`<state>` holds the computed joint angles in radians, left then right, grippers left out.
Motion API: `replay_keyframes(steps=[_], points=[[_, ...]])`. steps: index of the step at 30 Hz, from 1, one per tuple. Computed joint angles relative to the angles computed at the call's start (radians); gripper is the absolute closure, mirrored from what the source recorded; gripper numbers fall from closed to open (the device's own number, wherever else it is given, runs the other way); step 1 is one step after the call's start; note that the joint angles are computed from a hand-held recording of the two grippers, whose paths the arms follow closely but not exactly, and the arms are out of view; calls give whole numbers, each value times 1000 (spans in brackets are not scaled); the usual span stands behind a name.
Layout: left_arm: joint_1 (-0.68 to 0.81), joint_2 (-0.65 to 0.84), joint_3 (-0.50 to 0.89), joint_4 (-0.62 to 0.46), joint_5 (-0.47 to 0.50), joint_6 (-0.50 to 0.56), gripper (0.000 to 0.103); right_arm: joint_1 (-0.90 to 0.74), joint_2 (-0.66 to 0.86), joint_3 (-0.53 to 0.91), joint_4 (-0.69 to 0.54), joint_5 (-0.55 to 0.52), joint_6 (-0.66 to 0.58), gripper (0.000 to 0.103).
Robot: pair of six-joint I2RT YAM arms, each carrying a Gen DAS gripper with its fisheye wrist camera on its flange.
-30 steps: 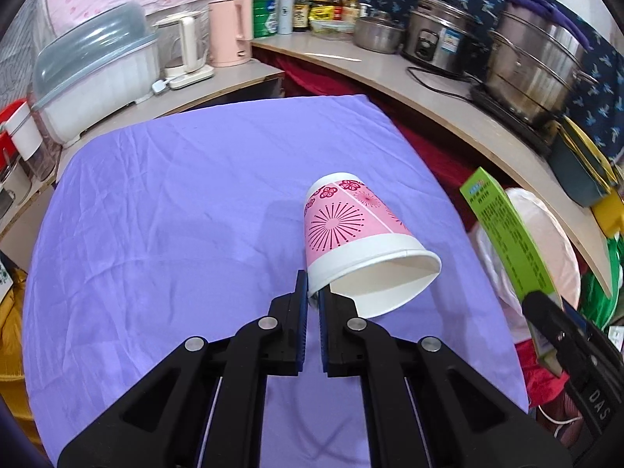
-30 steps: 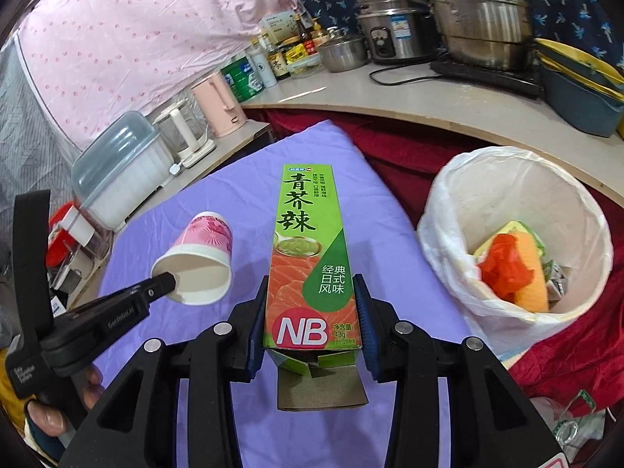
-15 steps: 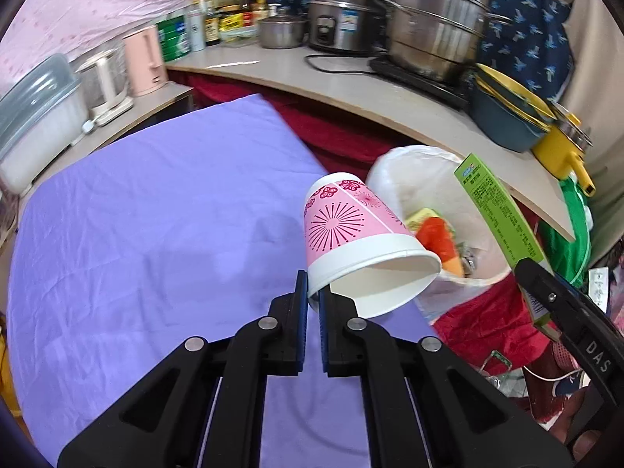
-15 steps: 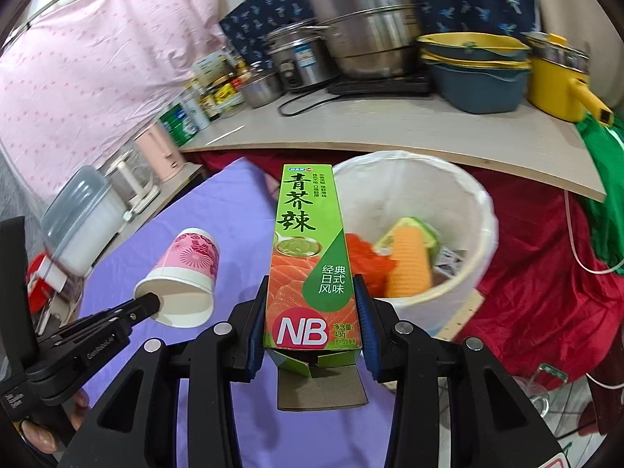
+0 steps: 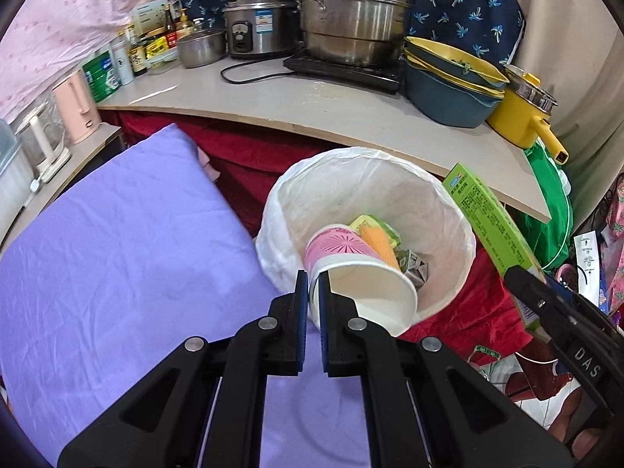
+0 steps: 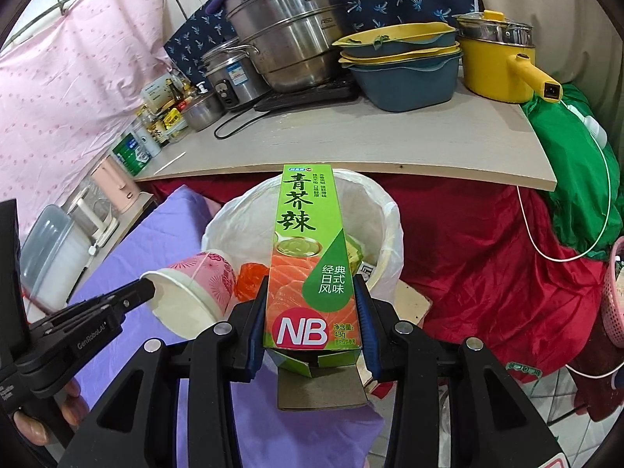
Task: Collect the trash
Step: 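Carry the juice box and paper cup over the white bin, then open both grippers to drop the cup and juice box into the bin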
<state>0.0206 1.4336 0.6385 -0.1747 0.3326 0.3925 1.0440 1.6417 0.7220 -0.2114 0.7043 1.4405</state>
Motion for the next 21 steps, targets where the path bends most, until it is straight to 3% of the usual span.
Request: replay_keyframes(steps=[5, 10, 11, 13, 14, 15, 18, 21], points=[[-86, 106, 53, 89, -44, -62, 98, -108, 55, -9, 119, -74, -113, 65], [-116, 206, 133, 101, -49, -97, 97, -177, 135, 27, 186, -133, -171, 64], [-114, 221, 149, 99, -39, -107, 94, -186, 148, 30, 197, -140, -172, 63], [-108, 239, 174, 95, -43, -131, 70, -208, 162, 28, 236, -157, -173, 60], [-102, 239, 175, 101, -42, -142, 48, -212, 163, 27, 246, -159, -172, 55], [-89, 231, 167, 122, -39, -161, 39, -215, 163, 30, 244, -154, -172, 53], [-61, 232, 177, 115, -18, -168, 32, -208, 152, 43, 220, -133, -176, 50], [-32, 233, 196, 86, -3, -169, 32, -193, 138, 54, 184, -115, -169, 47]])
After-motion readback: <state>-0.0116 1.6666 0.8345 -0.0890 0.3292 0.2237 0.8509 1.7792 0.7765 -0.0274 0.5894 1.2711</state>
